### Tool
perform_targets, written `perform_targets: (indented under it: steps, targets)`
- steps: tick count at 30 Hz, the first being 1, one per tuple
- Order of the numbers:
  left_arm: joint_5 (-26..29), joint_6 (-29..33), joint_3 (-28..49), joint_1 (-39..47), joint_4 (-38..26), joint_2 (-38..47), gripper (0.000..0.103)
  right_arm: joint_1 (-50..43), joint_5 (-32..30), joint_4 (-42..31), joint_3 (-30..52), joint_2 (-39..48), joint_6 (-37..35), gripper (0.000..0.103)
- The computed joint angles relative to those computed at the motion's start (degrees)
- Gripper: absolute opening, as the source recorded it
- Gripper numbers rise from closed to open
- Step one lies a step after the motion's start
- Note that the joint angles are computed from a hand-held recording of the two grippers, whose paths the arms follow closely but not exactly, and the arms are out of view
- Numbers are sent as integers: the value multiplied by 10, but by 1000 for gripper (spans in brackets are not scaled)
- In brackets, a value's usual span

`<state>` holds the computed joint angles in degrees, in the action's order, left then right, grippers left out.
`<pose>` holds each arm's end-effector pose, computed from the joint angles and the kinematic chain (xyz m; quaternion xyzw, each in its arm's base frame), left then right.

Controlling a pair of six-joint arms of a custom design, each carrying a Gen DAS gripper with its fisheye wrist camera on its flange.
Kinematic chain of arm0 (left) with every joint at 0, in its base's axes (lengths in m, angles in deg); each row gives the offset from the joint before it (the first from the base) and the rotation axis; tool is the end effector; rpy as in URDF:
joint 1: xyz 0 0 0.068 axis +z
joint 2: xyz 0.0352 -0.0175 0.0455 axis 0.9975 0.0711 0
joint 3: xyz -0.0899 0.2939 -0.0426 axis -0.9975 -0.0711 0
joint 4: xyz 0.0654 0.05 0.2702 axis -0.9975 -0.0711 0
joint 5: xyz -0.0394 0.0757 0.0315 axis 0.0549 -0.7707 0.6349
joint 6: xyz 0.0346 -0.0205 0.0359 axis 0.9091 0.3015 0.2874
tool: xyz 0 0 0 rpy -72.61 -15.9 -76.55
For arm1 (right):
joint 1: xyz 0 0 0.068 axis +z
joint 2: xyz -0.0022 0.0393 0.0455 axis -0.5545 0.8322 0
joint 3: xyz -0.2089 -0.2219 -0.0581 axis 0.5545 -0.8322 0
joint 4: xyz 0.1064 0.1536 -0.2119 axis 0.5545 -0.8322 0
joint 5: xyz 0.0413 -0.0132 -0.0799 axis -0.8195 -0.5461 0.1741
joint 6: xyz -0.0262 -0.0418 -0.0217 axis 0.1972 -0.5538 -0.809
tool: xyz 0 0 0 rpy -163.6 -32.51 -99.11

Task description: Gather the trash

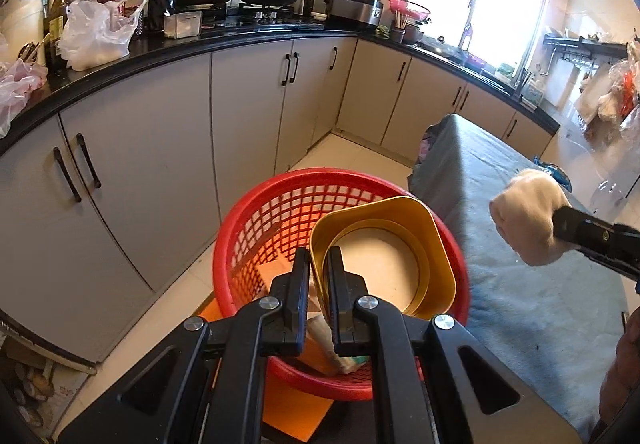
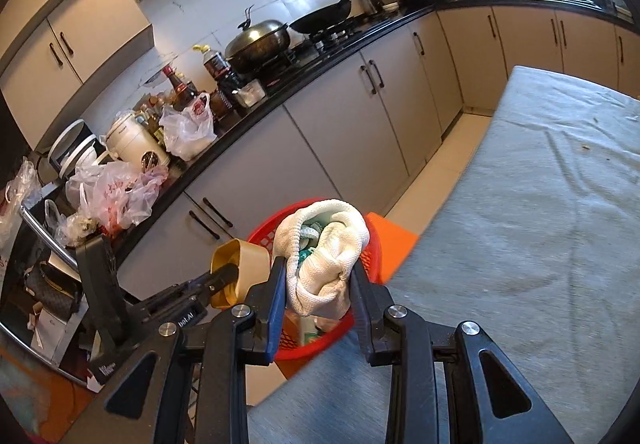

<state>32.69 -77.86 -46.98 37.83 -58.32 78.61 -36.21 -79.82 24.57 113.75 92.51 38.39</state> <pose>0.1656 -0.1536 0.1944 -0.1313 0.9023 -0.0397 0.4086 0.2724 0.0132 0.1977 -0.1784 0.8687 0.3301 0.3233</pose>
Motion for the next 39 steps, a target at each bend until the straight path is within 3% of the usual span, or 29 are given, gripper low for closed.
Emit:
perform_targets:
  steps: [24, 30, 32, 35, 39]
  targets:
    - [-21, 13, -20, -5, 14, 20, 8, 113, 116, 85, 20, 66, 88, 33]
    - [-21, 13, -21, -4, 18, 25, 8, 126, 136, 84, 31, 95, 95, 39]
    - [-25, 13, -25, -7, 22, 18, 11, 124, 135, 84, 30, 94, 96, 46]
    - [-36, 9, -26, -16, 17, 3, 22, 109, 121, 83, 20, 70, 92, 46]
    - [-107, -23, -13, -60, -26, -22, 38, 89, 129, 84, -11, -3, 85, 49]
